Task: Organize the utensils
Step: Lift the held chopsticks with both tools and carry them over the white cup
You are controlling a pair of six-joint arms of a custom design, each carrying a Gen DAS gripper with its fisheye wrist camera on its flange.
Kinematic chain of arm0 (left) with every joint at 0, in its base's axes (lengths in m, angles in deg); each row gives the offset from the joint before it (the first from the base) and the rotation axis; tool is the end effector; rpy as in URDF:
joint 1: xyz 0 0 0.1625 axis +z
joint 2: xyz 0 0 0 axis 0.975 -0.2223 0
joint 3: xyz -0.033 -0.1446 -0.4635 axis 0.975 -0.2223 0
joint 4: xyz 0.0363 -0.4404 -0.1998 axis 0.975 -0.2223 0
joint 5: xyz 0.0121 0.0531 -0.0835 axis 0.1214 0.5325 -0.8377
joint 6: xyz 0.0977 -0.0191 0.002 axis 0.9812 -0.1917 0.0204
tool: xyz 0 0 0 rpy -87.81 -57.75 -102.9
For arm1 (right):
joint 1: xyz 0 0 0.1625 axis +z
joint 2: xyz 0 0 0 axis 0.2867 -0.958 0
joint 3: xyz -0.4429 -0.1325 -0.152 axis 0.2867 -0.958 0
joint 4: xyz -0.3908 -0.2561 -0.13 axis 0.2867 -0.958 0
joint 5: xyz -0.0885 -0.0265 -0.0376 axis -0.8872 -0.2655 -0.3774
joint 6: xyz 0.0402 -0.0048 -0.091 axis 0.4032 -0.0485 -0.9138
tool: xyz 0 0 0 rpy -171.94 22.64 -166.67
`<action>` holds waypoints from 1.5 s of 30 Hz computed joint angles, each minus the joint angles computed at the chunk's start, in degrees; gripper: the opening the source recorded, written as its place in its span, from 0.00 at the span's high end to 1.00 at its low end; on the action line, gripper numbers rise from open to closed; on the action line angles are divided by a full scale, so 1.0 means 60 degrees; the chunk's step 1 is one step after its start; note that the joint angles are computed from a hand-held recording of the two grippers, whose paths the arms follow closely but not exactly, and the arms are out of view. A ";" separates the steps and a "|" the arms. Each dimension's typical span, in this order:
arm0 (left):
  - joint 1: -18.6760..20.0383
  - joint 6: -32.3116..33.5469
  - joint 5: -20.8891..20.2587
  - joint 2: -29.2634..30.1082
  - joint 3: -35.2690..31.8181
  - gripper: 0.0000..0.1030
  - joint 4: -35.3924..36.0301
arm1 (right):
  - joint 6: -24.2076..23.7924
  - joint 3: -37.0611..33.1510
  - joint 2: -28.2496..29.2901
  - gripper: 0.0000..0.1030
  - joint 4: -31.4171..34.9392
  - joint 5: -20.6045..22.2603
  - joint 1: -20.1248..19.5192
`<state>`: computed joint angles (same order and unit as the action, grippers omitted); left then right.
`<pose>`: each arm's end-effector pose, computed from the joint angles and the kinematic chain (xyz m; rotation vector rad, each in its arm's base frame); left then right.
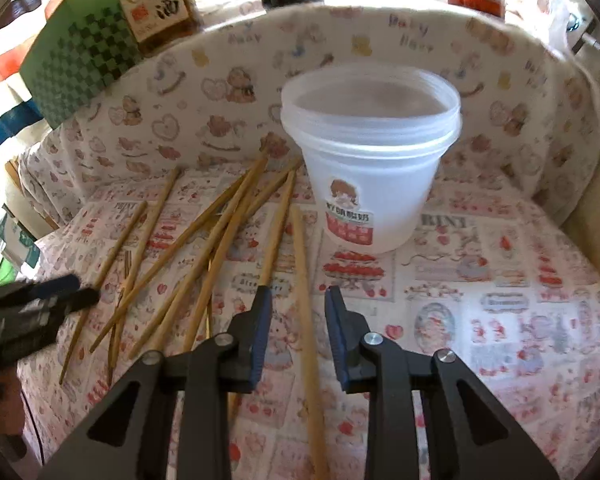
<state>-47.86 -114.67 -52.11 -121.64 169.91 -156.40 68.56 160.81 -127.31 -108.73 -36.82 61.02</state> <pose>-0.3629 -0.4232 -0.0193 0.8552 2.3474 -0.3109 0.0271 -0.2852 0.2934 -0.1589 -2.2960 0.9523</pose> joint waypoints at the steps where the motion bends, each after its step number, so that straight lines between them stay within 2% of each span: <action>1: 0.0062 -0.0121 0.0227 0.0154 -0.0228 0.61 0.0293 | -0.0049 -0.0004 0.0111 0.79 -0.0120 0.0059 -0.0037; 3: 0.0254 -0.0146 0.0458 0.0404 -0.0567 0.61 0.0561 | -0.0238 0.0018 0.0158 0.81 -0.0150 0.0252 -0.0220; 6: 0.0638 0.0116 -0.0096 0.0498 -0.0719 0.59 0.0168 | -0.0244 -0.0084 0.0801 0.83 -0.0511 -0.0405 -0.0018; 8: 0.0658 -0.0005 0.0209 0.0495 -0.0659 0.59 0.0036 | -0.0383 -0.0149 0.1205 0.83 -0.0882 -0.0892 0.0241; 10: 0.0666 0.0299 0.0198 0.0511 -0.0554 0.60 -0.0390 | -0.0324 -0.0175 0.1327 0.83 -0.0958 -0.0957 0.0332; 13: 0.0628 0.0667 0.0173 0.0545 -0.0432 0.68 -0.0869 | -0.0495 -0.0235 0.1860 0.84 -0.1556 -0.1319 0.0571; 15: 0.0580 0.0821 0.0275 0.0598 -0.0389 0.69 -0.1093 | -0.0593 -0.0314 0.2112 0.83 -0.1842 -0.1479 0.0614; 17: 0.0583 0.0870 0.0227 0.0632 -0.0411 0.69 -0.1232 | -0.0701 -0.0632 0.2929 0.84 -0.2370 -0.2186 0.0945; 18: 0.0615 0.0870 0.0138 0.0590 -0.0375 0.70 -0.1323 | -0.0623 -0.0787 0.3091 0.84 -0.2275 -0.2495 0.1081; 21: 0.0596 0.0792 0.0280 0.0645 -0.0354 0.78 -0.1525 | -0.0270 -0.0980 0.2949 0.93 -0.1566 -0.2439 0.1095; 22: 0.0597 0.0780 0.0348 0.0657 -0.0274 0.88 -0.1637 | -0.0340 -0.1027 0.3063 0.93 -0.1683 -0.2470 0.1114; 23: 0.0594 0.0769 0.0276 0.0619 -0.0210 0.94 -0.1684 | -0.0552 -0.1040 0.3333 0.94 -0.2199 -0.2463 0.1116; 24: 0.0591 0.0773 0.0116 0.0552 -0.0161 0.94 -0.1676 | -0.0872 -0.0992 0.3614 0.94 -0.2942 -0.2398 0.1097; 26: 0.0512 0.1004 -0.0129 0.0417 0.0103 0.94 -0.2344 | -0.1075 -0.0971 0.3786 0.94 -0.3319 -0.2323 0.1149; 29: 0.0069 0.1186 0.0271 0.0027 0.0627 0.94 -0.3447 | -0.1144 -0.0739 0.3159 0.94 -0.3344 -0.1957 0.1354; 31: -0.0195 0.1368 0.0123 -0.0463 0.1093 0.94 -0.4449 | -0.1002 -0.0531 0.2391 0.94 -0.3185 -0.1421 0.1528; 34: -0.0663 0.1706 0.0070 -0.1104 0.1742 0.94 -0.6079 | -0.1221 -0.0080 0.1116 0.94 -0.3506 -0.0565 0.1926; 35: -0.0884 0.1768 0.0352 -0.1194 0.1925 0.94 -0.6697 | -0.1391 0.0039 0.0809 0.94 -0.3758 -0.0389 0.2150; 37: -0.1406 0.1847 0.1356 -0.1219 0.2287 0.94 -0.8121 | -0.1594 0.0240 0.0124 0.94 -0.3995 -0.0026 0.2518; 40: -0.1695 0.2512 0.1638 -0.1118 0.2485 0.94 -0.9812 | -0.1544 0.0560 -0.1034 0.94 -0.4095 0.0902 0.2629; 42: -0.1702 0.2877 0.1355 -0.0972 0.2555 0.94 -1.0553 | -0.1491 0.0600 -0.1013 0.94 -0.4587 0.0802 0.2807; 43: -0.1651 0.3074 0.1199 -0.0869 0.2544 0.94 -1.0789 | -0.1481 0.0583 -0.1303 0.94 -0.4424 0.0671 0.2892; 45: -0.1606 0.3201 0.1289 -0.0629 0.2395 0.94 -1.0715 | -0.1429 0.0566 -0.1058 0.94 -0.4767 0.0275 0.3183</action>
